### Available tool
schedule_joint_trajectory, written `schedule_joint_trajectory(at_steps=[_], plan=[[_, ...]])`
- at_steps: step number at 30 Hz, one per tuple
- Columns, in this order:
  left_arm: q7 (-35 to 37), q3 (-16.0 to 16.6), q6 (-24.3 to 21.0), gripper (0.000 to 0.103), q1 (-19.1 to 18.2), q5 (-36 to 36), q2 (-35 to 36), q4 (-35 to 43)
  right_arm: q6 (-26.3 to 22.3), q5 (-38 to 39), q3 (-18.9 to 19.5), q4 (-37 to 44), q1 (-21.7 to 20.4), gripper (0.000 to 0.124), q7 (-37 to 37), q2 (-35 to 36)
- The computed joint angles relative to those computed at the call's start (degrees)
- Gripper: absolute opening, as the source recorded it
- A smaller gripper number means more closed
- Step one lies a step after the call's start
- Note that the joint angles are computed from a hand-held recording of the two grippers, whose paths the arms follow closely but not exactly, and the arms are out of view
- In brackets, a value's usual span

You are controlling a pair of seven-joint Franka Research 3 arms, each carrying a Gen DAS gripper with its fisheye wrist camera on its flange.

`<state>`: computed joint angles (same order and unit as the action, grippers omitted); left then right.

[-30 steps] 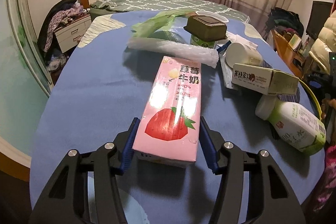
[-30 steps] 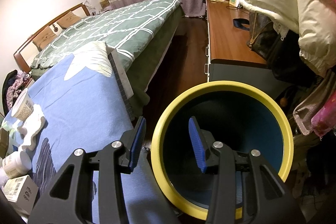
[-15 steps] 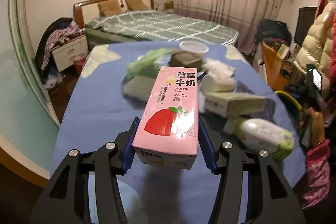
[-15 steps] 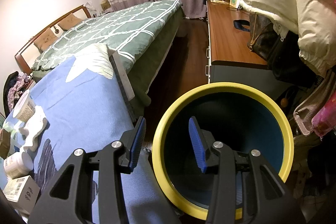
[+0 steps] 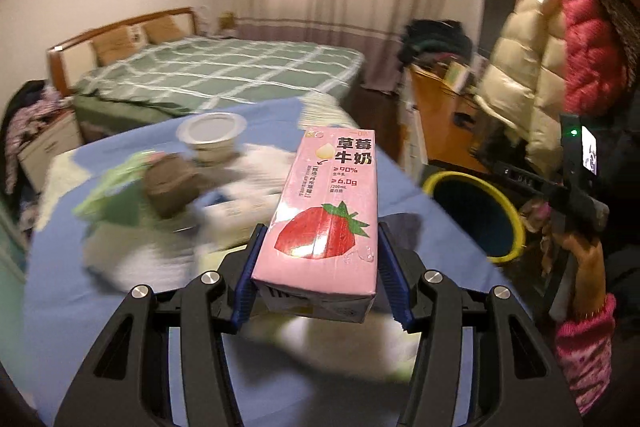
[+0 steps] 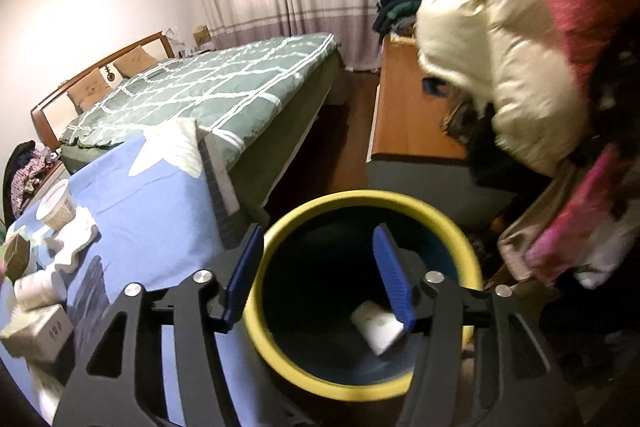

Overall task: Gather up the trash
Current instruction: 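Carry the milk carton over the yellow bin and open the left tool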

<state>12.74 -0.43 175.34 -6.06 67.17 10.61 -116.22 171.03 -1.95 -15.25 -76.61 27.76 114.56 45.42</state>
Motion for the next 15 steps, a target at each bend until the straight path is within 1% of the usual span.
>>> schedule_joint_trajectory(at_steps=[1, 3, 4, 5, 7, 8, 10, 12, 13, 15], plan=[[2.6, -1.0, 0.0, 0.053, 0.3, -2.4, 1.7, 1.7, 1.3, -0.3, -0.4, -2.4, 0.1, 0.055, -0.2, -1.4], [10.7, -3.9, -0.8, 0.053, 0.7, -10.1, 5.8, 6.1, 2.9, -0.4, -1.6, -5.2, 0.7, 0.056, -0.2, -3.0], [13.3, -4.6, -1.1, 0.053, 0.6, -12.5, 7.2, 7.7, 3.9, -0.4, -2.7, -7.0, 1.2, 0.056, 0.0, -3.9], [17.6, -6.7, -2.1, 0.053, 1.0, -16.4, 9.6, 10.7, 5.1, -0.3, -3.6, -8.7, 1.7, 0.056, 0.1, -4.9], [21.5, -7.9, -3.6, 0.053, 0.1, -20.3, 13.6, 15.4, 7.1, 0.3, -4.9, -12.0, 2.2, 0.056, -0.3, -6.7], [24.6, -9.4, -5.1, 0.053, -0.1, -23.2, 16.4, 19.1, 8.0, 0.8, -5.6, -13.7, 2.7, 0.056, -0.5, -7.7], [27.6, -9.9, -6.9, 0.053, -1.5, -26.1, 20.3, 24.2, 9.7, 1.9, -6.8, -16.5, 3.4, 0.057, -1.4, -9.2], [32.0, -11.5, -10.4, 0.053, -2.8, -29.9, 25.7, 31.9, 10.7, 3.1, -8.3, -18.5, 4.5, 0.058, -2.4, -10.0], [33.9, -11.9, -12.3, 0.053, -3.7, -31.3, 28.3, 35.9, 11.0, 3.8, -8.5, -19.3, 4.7, 0.058, -3.0, -10.3], [36.3, -11.5, -15.3, 0.053, -6.0, -33.4, 32.6, 42.5, 11.3, 5.4, -7.6, -20.3, 3.9, 0.059, -4.5, -10.8]])
